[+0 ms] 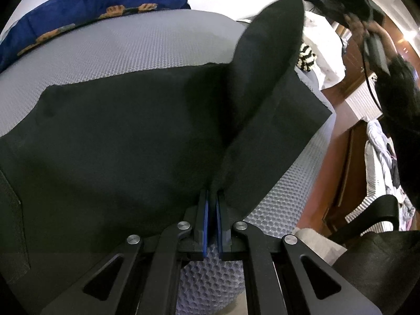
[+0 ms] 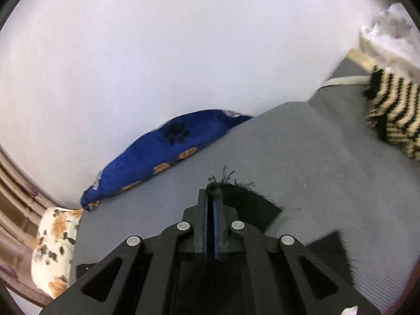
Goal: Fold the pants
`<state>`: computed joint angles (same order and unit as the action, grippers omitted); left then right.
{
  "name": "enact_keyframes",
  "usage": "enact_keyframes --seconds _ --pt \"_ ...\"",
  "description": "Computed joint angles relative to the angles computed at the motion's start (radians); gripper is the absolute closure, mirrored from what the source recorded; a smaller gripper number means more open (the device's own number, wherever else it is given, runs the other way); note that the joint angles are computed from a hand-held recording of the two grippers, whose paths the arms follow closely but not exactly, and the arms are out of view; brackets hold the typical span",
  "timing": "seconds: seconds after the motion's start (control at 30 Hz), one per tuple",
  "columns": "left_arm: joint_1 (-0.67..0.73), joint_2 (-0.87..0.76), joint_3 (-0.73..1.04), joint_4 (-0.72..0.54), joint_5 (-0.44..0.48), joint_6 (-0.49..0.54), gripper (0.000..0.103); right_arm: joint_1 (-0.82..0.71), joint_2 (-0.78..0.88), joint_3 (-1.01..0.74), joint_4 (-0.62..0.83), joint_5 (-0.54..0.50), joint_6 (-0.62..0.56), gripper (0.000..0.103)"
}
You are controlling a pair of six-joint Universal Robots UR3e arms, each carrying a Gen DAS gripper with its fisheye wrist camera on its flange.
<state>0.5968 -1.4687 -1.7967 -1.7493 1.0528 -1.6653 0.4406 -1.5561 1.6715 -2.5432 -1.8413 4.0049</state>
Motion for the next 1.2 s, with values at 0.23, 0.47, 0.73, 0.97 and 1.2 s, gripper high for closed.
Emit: enact_keyframes --seconds 0.23,0.47,0.73,0.97,1.2 --pt "-0.015 -0.022 0.013 -0.006 0.001 0.018 0.096 0.117 -0.328 0.422 0.188 -0.124 0.371 0.099" --pt "-0.041 0.004 -0.031 0.046 0.024 0.014 0.094 0.185 -0.368 0.755 0.075 -0.049 0.637 0.100" --pt "-0.059 -0.011 -0.028 0.065 0.029 -0.028 0.093 0.181 -0.373 0.778 0.052 -0.057 0.619 0.101" --pt "-0.071 -0.043 0.040 0.007 0.040 -0.051 0.056 0.158 -0.475 0.759 0.150 -0.072 0.579 0.077" --pt "0.007 -0.094 0.197 -0.168 -0.042 -0.047 0.040 -0.284 -0.642 0.841 -0.055 0.284 0.017 0.077"
